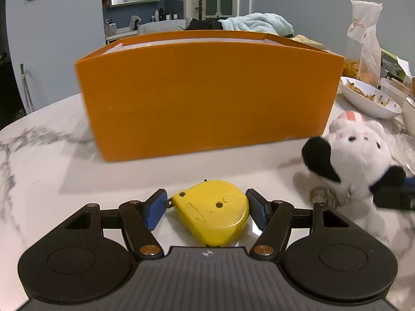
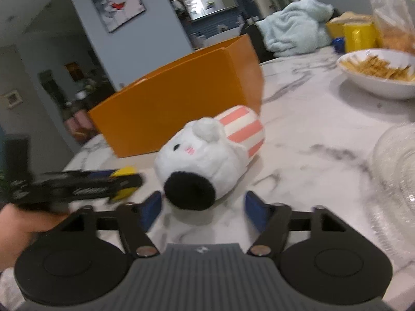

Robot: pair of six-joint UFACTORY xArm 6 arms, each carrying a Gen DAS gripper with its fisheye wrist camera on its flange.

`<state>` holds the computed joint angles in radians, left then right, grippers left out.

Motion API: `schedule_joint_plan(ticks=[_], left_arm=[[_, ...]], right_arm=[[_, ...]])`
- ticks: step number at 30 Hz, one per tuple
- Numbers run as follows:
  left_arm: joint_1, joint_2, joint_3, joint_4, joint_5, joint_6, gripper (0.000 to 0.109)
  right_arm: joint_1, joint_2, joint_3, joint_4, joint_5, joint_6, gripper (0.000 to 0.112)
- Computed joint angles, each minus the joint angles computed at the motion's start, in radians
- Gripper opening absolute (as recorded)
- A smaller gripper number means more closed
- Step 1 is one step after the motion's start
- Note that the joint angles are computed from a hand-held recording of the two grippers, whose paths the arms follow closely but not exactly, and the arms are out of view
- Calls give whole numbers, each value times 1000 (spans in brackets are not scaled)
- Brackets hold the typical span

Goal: Organize objects
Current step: 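Grasp the yellow tape measure with the left tool while the right tool grasps the striped-hat plush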

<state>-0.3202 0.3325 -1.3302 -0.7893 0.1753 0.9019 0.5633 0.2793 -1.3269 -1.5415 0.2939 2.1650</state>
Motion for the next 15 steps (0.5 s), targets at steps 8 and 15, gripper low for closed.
schedule_joint_plan(ticks=[8, 15], left_arm=[[0, -55, 73, -111, -32, 101, 79], [3, -72, 109, -74, -75, 35, 91]], right_arm=[[67, 50, -103, 251, 226, -8, 96], [110, 222, -377, 448, 431, -217, 92]])
